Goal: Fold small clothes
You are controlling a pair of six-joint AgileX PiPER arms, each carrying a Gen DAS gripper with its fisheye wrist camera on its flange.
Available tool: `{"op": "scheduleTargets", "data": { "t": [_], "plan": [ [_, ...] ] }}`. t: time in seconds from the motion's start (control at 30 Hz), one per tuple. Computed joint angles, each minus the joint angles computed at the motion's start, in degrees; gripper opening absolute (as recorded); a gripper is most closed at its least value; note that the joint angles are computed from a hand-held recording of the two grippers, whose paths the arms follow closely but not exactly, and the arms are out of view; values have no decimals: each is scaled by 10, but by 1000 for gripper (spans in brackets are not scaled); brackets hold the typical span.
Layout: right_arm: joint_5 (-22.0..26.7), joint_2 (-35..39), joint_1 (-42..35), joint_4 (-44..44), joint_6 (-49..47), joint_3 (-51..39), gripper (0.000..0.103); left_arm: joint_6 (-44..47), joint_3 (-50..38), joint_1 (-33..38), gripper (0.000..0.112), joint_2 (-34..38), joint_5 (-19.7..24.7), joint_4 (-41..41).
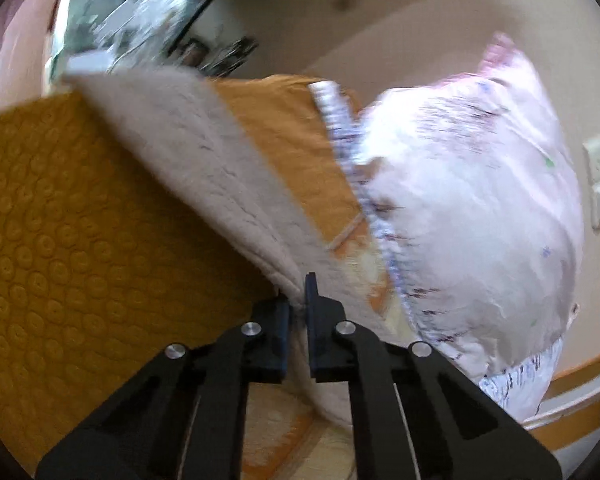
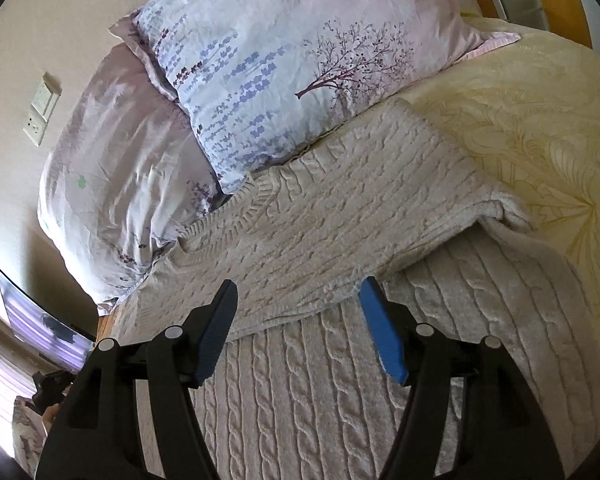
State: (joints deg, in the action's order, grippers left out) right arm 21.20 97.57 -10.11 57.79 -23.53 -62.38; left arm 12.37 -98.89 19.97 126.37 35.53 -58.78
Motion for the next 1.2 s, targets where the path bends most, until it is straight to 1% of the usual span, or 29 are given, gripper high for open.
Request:
{"op": "scheduleTargets", "data": {
  "t": [0.07, 0.17, 0.27, 0.37, 0.5, 0.53, 0.6, 0.63, 0.67, 0.7, 0.77, 0.8, 0.83, 0.87, 0.93, 1.0, 1.1, 1.17, 1.2],
  "plan": [
    [2, -2, -3, 15, -16, 2, 66, 40, 16, -16, 5, -26, -10, -29],
    [6, -7, -7, 38, -40, 6, 66, 89, 15, -55, 5, -54, 0, -67],
    [9, -13, -11, 56, -60, 12, 66, 118, -1, -111, 5, -68, 13, -72],
    [12, -20, -16, 65, -73, 17, 66, 130, -39, -178, 5, -58, 30, -65],
    [15, -30, -22, 67, -83, 25, 66, 98, -105, -278, 5, -15, 34, 10],
    [17, -32, -23, 61, -80, 25, 66, 69, -131, -307, 6, 8, 42, 48],
    [23, -35, -26, 48, -73, 26, 66, 29, -162, -343, 6, 40, 58, 99],
    [30, -35, -26, 31, -61, 20, 66, 1, -189, -362, 10, 65, 81, 135],
    [38, -34, -26, 17, -54, 15, 66, -18, -208, -371, 19, 80, 98, 160],
    [48, -33, -26, 2, -47, 7, 66, -19, -206, -377, 25, 85, 106, 167],
    [78, -27, -18, -43, -34, -27, 66, 30, -157, -370, 39, 65, 99, 124],
    [90, -23, -11, -57, -38, -45, 66, 59, -135, -360, 41, 54, 99, 98],
    [98, -21, -1, -66, -50, -59, 66, 99, -95, -345, 46, 31, 94, 61],
    [104, -17, 9, -79, -53, -75, 66, 129, -64, -331, 47, 11, 88, 33],
    [124, 2, 44, -120, -65, -128, 66, 173, -13, -297, 47, -23, 76, -6],
    [140, 29, 83, -139, -87, -179, 65, 190, 16, -264, 45, -40, 75, -21],
    [177, 96, 149, -165, -119, -283, 54, 166, 26, -233, 41, -44, 70, 0],
    [199, 144, 184, -183, -130, -349, 47, 149, 18, -214, 38, -27, 81, 0],
    [207, 170, 202, -204, -118, -385, 42, 137, 8, -209, 37, -16, 86, 4]
  ]
}}
